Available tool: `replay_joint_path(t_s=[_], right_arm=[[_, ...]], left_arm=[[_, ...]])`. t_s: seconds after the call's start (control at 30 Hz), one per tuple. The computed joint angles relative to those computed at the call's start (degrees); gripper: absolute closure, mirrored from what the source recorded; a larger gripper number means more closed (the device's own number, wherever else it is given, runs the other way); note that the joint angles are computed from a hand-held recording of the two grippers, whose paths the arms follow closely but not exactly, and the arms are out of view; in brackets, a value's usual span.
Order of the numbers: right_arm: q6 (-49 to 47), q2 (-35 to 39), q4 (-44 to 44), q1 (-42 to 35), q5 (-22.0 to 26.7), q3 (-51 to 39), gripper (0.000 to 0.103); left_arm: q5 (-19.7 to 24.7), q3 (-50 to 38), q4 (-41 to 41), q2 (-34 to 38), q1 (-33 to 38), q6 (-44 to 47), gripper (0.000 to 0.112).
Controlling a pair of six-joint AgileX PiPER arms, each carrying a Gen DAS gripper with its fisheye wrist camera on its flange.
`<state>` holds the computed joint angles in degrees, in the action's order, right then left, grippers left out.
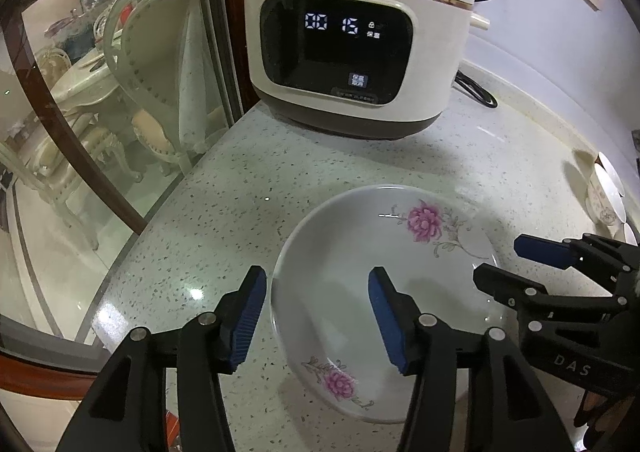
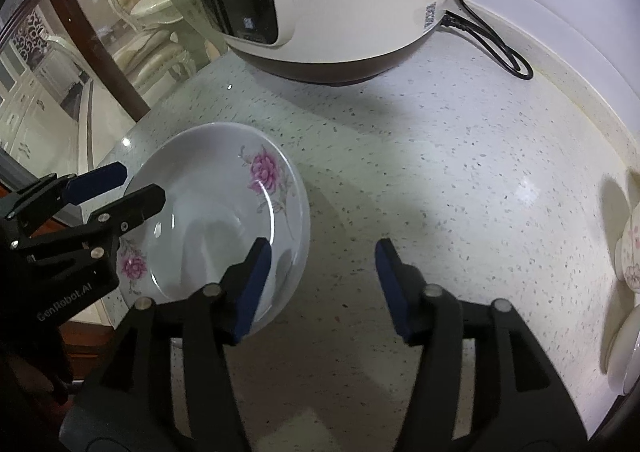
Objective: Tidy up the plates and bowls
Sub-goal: 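Open both tools to release the plate and withdraw, then move both tools toward the large green-rimmed white bowl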
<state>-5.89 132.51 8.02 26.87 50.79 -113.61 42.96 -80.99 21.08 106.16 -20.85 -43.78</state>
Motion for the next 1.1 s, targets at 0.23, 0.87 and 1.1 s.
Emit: replay_joint_path(t_s=[0.23,0.87,1.1], right_arm=[[0.49,-2.04,0.21,-1.12,-2.01,3.32,0.034],[6.77,-20.35,-6.73,-8.1,-16.79,30.57,0.025],[16.71,-25.03,-16.11,-12.84,-16.57,37.39,0.023]], left_arm=[[0.08,-1.96,-0.76,1.04,-0.78,1.66,0.053],[1.02,-19.61,-12.4,10.71,-7.04,16.61,0.04],[10.51,-36.99,-22.49,21.61,-9.67,25.92,0.04]])
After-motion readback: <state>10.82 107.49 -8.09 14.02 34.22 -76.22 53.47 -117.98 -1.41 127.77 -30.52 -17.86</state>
